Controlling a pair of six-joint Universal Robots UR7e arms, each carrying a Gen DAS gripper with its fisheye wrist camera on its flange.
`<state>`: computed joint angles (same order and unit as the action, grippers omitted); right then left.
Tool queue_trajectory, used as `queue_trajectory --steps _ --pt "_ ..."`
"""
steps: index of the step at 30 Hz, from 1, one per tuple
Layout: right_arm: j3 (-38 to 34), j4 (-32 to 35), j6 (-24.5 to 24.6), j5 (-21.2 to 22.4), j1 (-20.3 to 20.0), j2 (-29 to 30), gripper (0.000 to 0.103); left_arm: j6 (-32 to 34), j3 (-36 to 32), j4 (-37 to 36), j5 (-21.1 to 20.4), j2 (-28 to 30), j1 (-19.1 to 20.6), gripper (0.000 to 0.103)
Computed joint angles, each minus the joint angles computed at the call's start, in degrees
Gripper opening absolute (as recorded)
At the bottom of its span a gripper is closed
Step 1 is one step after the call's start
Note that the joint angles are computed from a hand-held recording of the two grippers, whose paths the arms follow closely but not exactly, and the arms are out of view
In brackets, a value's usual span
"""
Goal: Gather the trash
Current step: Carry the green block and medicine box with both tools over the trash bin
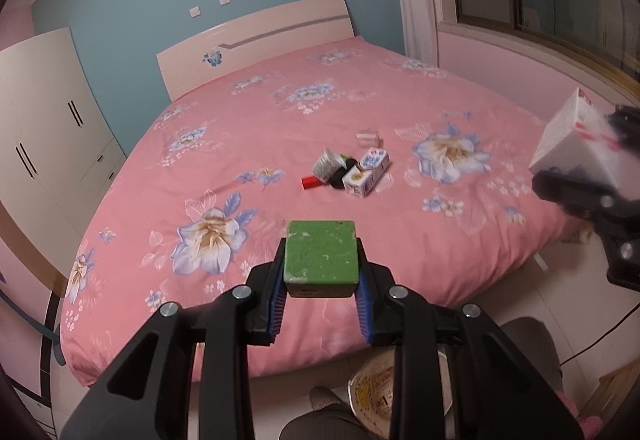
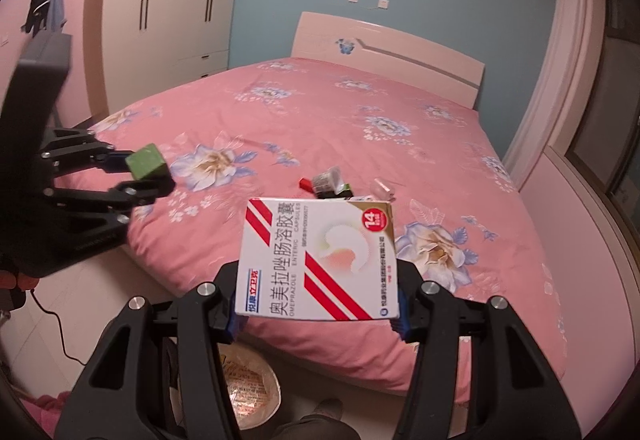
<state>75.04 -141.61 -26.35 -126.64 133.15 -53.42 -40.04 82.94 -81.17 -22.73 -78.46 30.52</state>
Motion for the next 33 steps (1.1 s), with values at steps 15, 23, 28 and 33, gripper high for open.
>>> queue_trajectory --steps 15,23,28,33 --pt "6.7 3.3 2.6 1.5 -1.3 -0.8 0.055 -4.3 7.3 2.7 -6.6 -2.8 2.9 0.032" --pt "10.4 5.2 4.2 2.0 -2.4 -0.6 0.055 -5.1 11.0 2.8 -9.8 -3.4 5.0 0.032" --pt "12.3 6.7 5.3 2.4 -3.3 -0.3 0.055 -4.4 13.5 1.3 -12.3 -3.6 6.6 0.032" --pt "13.7 8.5 6.4 2.6 -4.4 0.4 0.055 -3.7 15.8 -0.3 -14.5 -3.6 8.2 0.032"
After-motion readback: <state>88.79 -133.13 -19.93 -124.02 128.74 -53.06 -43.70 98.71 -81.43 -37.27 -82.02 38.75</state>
